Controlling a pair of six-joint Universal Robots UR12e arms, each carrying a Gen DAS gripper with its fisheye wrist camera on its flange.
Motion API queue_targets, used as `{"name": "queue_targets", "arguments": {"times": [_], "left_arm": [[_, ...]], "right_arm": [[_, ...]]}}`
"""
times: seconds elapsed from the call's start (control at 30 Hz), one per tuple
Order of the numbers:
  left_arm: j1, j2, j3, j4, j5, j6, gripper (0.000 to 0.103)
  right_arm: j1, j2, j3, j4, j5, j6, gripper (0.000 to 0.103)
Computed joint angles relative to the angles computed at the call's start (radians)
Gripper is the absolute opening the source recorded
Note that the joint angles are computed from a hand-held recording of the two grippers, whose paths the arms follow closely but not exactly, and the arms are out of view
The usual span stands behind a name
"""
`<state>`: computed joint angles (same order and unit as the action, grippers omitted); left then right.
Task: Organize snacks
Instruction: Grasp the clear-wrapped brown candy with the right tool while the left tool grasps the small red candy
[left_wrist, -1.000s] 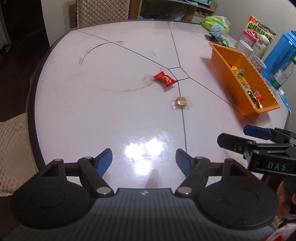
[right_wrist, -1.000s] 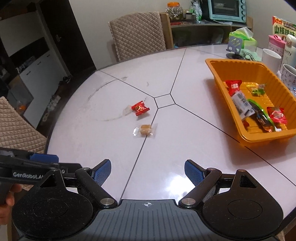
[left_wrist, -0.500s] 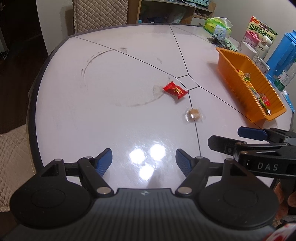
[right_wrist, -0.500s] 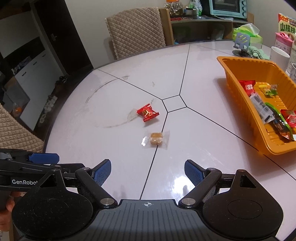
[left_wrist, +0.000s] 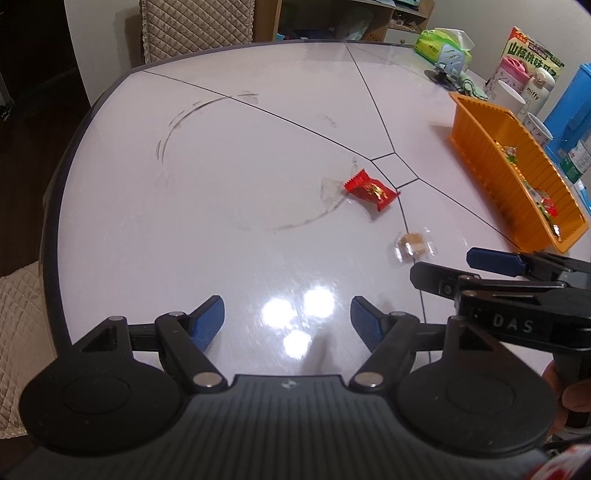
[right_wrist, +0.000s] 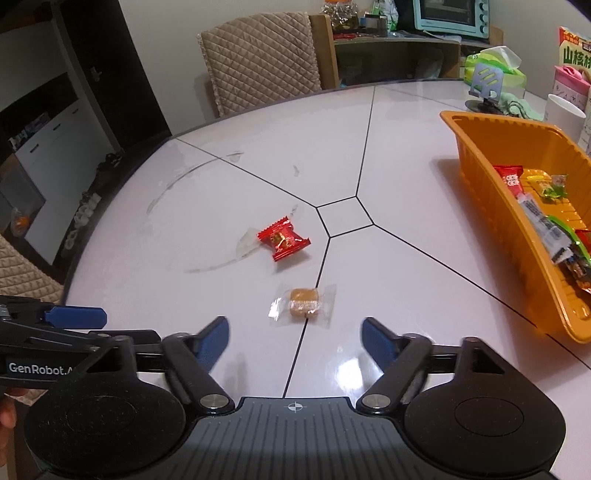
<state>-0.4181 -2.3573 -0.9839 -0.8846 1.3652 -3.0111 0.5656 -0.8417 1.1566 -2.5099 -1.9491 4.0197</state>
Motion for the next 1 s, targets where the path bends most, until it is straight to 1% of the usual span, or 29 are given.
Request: {"name": "queue_targets", "arguments": {"times": [0.07, 0.33, 0.4, 0.47, 0.63, 0.67, 0.73, 0.8, 0.83, 0.9, 1.0], "left_arm": [[-0.001, -0.012, 0.016, -0.006, 0.007, 0.001, 0.072], [-0.005, -0.043, 0.063, -0.022, 0.008, 0.015, 0.072], [-0.006, -0.049, 0.074, -0.029, 0.006, 0.017, 0.072], [-0.006, -0.054, 0.081, -0.034, 0.004, 0.019, 0.072], [-0.008, -0.063, 0.097, -0.045, 0.004, 0.023, 0.072], [-0.008, -0.064, 0.099, -0.045, 0.004, 0.024, 0.072], [-0.008, -0.067, 0.105, -0.048, 0.004, 0.025, 0.072], [-0.009, -0.068, 0.106, -0.048, 0.005, 0.026, 0.072], [-0.009, -0.069, 0.108, -0.048, 0.005, 0.028, 0.072], [-0.010, -0.071, 0.111, -0.046, 0.003, 0.030, 0.072], [-0.012, -0.073, 0.114, -0.042, -0.001, 0.036, 0.072]], "right_arm": [[-0.003, 0.008, -0.008, 0.007, -0.008, 0.001, 0.073], [-0.014, 0.031, -0.036, 0.031, -0.010, -0.014, 0.052], [-0.015, 0.035, -0.041, 0.040, -0.011, -0.015, 0.050], [-0.014, 0.038, -0.045, 0.041, -0.019, -0.031, 0.048], [-0.006, 0.052, -0.070, 0.081, -0.055, -0.094, 0.039], [-0.004, 0.053, -0.070, 0.077, -0.059, -0.110, 0.038], [-0.004, 0.055, -0.069, 0.064, -0.054, -0.126, 0.030], [-0.003, 0.056, -0.069, 0.060, -0.053, -0.134, 0.028], [-0.004, 0.055, -0.066, 0.054, -0.052, -0.133, 0.025], [-0.007, 0.052, -0.057, 0.040, -0.045, -0.123, 0.021], [-0.012, 0.043, -0.038, 0.012, -0.028, -0.108, 0.021]]}}
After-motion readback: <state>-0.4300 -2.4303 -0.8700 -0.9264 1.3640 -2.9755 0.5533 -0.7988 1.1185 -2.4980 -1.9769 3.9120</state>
